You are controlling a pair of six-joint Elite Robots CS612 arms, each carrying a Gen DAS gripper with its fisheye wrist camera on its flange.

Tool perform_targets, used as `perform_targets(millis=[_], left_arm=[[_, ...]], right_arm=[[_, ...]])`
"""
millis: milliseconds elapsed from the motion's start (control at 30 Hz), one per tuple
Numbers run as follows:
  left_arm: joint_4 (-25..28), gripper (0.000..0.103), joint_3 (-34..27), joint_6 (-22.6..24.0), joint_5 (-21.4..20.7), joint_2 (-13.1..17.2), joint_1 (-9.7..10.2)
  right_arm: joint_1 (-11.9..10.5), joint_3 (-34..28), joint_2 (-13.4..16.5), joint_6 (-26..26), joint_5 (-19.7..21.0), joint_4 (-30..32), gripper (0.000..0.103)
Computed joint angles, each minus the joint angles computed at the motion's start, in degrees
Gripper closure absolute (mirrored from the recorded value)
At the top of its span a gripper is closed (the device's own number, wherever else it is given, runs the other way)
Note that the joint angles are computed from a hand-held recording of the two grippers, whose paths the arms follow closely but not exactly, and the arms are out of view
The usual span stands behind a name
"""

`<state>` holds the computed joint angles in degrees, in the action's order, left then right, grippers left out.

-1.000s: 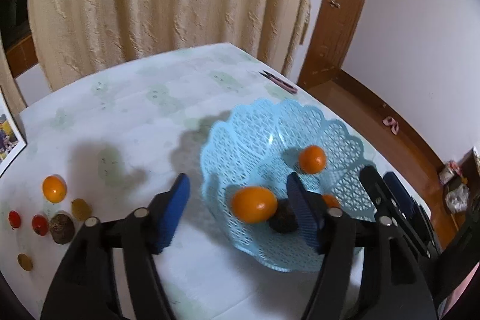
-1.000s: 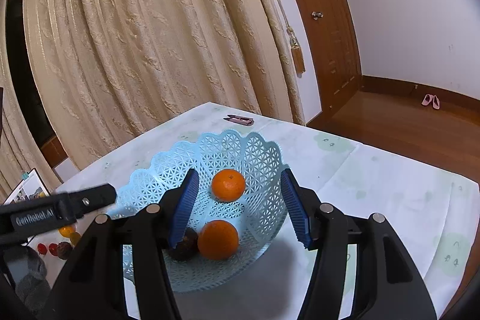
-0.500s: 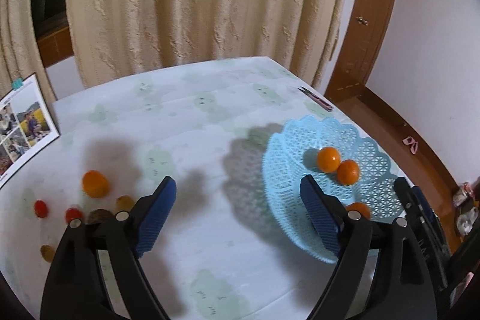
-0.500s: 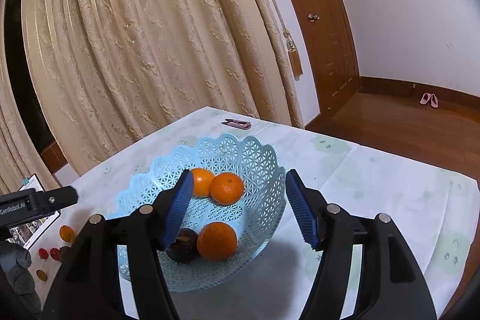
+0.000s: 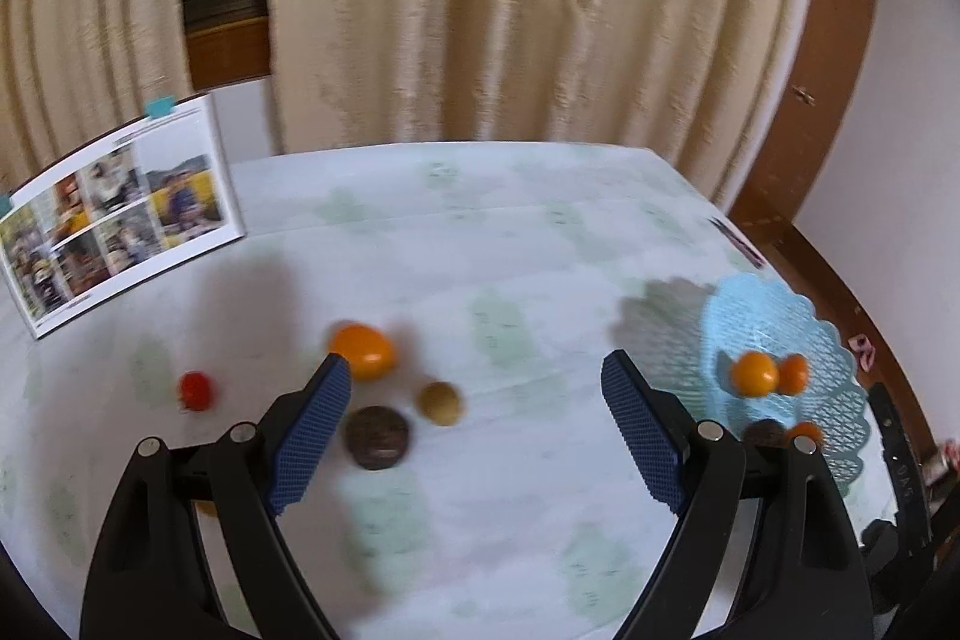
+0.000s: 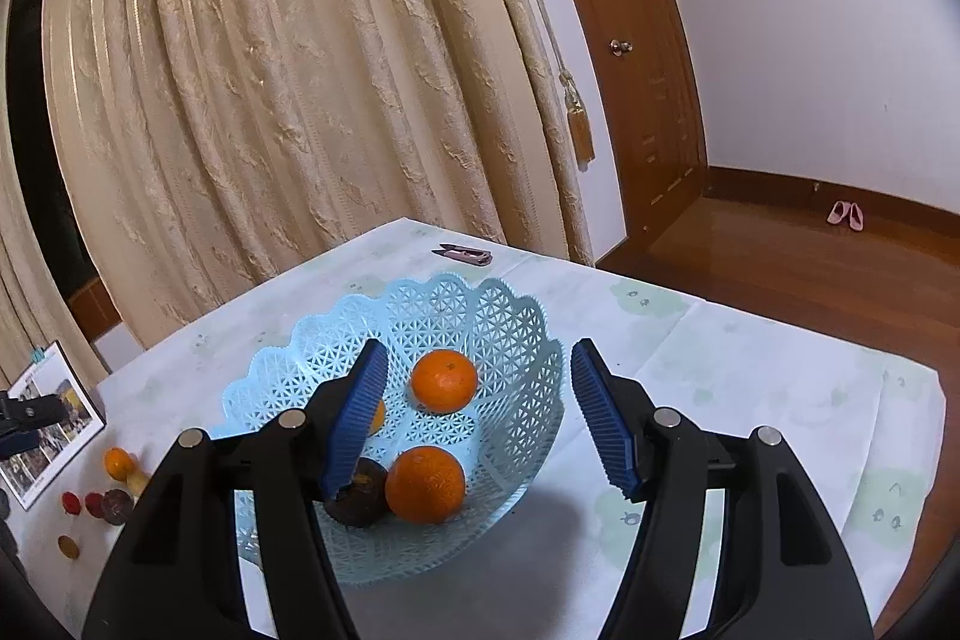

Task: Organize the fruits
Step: 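Grasp a red cherry tomato with the left tool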

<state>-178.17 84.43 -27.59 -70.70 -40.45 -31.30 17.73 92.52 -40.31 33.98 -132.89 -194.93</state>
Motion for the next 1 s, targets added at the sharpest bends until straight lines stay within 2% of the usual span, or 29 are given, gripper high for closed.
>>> perform_targets(millis=[233,300,367,467,767,867,1000], left_arm=[[-0.25,0.018,2.97,-3.36,1.77,-1.35,1.89],[-0.16,0.018,3.57,-4.4,2.14,-1.68,2.48],[-0.07,0.018,3.92,-5.18,2.39,-1.83,3.02],[0.19,0.018,4.68,-6.72,2.97,-2.16,3.89],[5.4,0.019,4.05,-11.74,1.85,-1.03,6.92],[7.46,0.024,3.12,-12.39,0.57,-0.17,7.54],[9.68,0.035,1.83,-12.18,-1.16,1.03,8.18]], right_arm=[[0.42,-0.82,-0.06,-0.87,1.68,0.77,0.037],[0.72,-1.48,0.08,-2.26,2.77,0.57,0.037],[1.09,-2.28,0.36,-4.05,3.86,0.12,0.03],[1.65,-3.62,0.81,-6.56,5.38,0.09,0.03],[2.44,-7.45,1.76,-10.21,14.74,3.98,0.03],[2.69,-8.88,2.3,-11.61,16.87,5.68,0.03],[2.85,-10.58,3.04,-12.95,19.58,7.79,0.03]])
